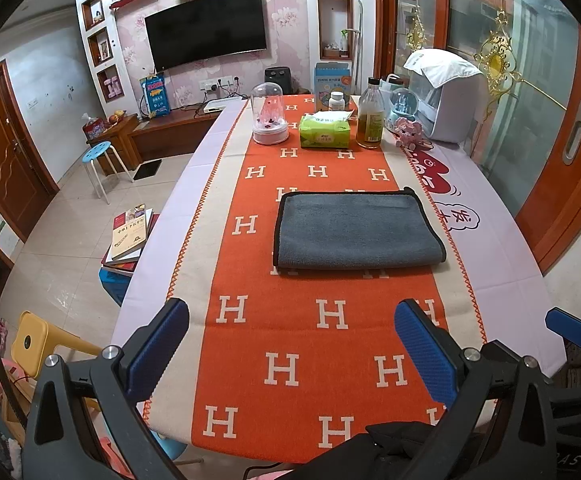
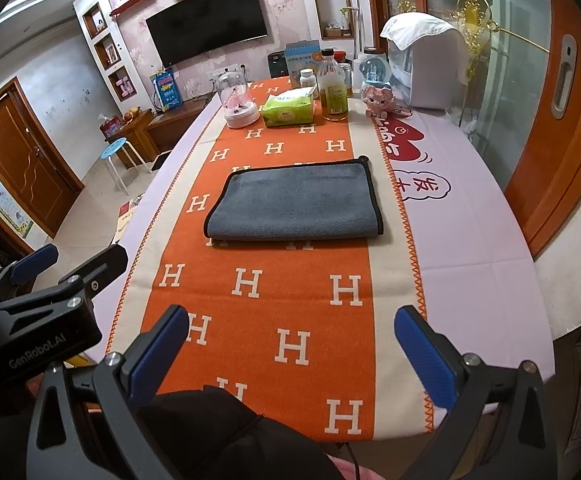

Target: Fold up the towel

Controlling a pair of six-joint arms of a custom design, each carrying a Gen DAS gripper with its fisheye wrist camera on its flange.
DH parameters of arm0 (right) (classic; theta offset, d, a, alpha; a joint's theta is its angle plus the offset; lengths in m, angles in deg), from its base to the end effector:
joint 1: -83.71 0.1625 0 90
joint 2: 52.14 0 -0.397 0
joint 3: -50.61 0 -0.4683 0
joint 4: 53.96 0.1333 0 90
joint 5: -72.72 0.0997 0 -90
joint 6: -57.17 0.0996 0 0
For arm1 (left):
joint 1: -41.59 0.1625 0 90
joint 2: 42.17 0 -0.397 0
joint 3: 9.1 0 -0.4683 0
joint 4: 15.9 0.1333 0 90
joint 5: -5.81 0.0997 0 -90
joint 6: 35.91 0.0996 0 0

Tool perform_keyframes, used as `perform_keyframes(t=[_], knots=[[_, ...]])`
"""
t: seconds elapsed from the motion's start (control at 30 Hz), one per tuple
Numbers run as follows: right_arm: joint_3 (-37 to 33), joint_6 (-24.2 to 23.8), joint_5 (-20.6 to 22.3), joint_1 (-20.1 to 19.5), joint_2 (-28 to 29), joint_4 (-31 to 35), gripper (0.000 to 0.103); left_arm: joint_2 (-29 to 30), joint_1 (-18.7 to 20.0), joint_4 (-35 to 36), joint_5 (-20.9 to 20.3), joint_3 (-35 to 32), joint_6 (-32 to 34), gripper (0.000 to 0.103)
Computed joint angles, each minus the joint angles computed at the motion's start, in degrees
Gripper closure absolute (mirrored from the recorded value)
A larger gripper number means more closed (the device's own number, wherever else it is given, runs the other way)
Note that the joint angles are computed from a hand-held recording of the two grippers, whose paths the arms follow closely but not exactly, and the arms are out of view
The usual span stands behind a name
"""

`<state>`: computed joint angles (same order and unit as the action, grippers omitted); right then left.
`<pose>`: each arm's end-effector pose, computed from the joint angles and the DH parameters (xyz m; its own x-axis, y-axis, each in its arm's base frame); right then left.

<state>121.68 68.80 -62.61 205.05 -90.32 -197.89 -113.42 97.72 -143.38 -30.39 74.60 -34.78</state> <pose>0.4817 -0.6709 0.1240 -0.8161 0.0161 0.5778 -0.3277 0.8105 -0.4855 -0.2128 -0.7004 0.4264 -0.6706 0.0605 -0.7394 0.5183 0.7513 -0.4086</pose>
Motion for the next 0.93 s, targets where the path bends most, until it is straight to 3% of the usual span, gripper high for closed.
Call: perform_keyframes(t=[0.93], knots=[[0.44, 0.36, 0.31, -0.03, -0.27, 0.41, 0.0, 0.29, 0.16, 0.08, -0.13, -0.43, 0.3, 0.001]])
